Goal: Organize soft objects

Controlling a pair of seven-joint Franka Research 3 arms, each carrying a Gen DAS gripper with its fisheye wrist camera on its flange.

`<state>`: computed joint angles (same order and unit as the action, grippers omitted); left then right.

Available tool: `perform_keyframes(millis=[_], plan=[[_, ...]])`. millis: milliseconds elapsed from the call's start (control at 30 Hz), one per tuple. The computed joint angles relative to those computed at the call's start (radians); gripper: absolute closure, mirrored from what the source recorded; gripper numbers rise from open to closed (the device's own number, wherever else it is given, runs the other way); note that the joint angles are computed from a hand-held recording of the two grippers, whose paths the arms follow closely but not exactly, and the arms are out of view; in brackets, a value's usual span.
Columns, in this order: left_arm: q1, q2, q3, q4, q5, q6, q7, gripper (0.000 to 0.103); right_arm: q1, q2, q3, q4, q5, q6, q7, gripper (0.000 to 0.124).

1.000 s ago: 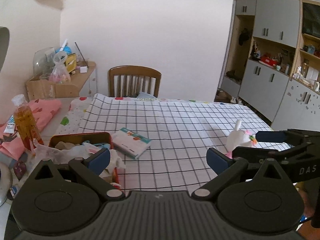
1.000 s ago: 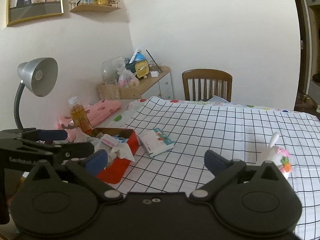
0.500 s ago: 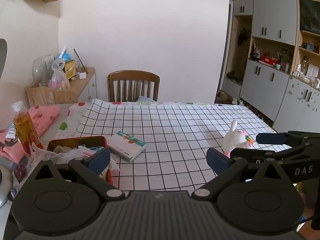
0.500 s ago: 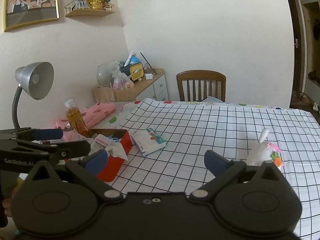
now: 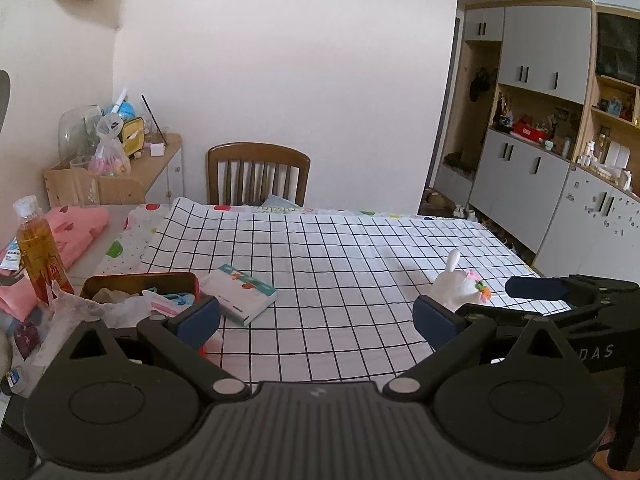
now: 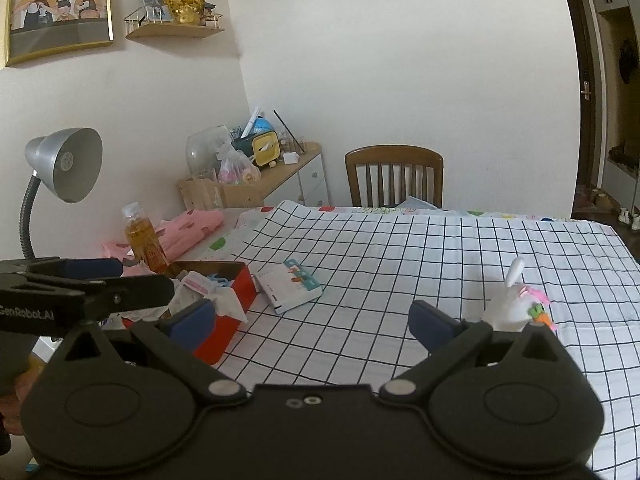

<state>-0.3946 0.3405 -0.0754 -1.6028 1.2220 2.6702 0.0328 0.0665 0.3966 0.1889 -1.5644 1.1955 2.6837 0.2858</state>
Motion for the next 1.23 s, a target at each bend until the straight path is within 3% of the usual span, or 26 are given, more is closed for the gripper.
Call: perform_keyframes(millis=[367,1233], plan=[[-0.013,0.005,0.001,0.008,0.012,-0.038,0.004,0.000,0.000,0.000,-0.001,0.002,-0.006,0.001,0.000,0.021],[-0.011,0.019,0.004,0.023,0.020,-0.010,0.000,0.000,-0.003,0.011,0.008,0.006,-0.020,0.033,0.030,0.021]])
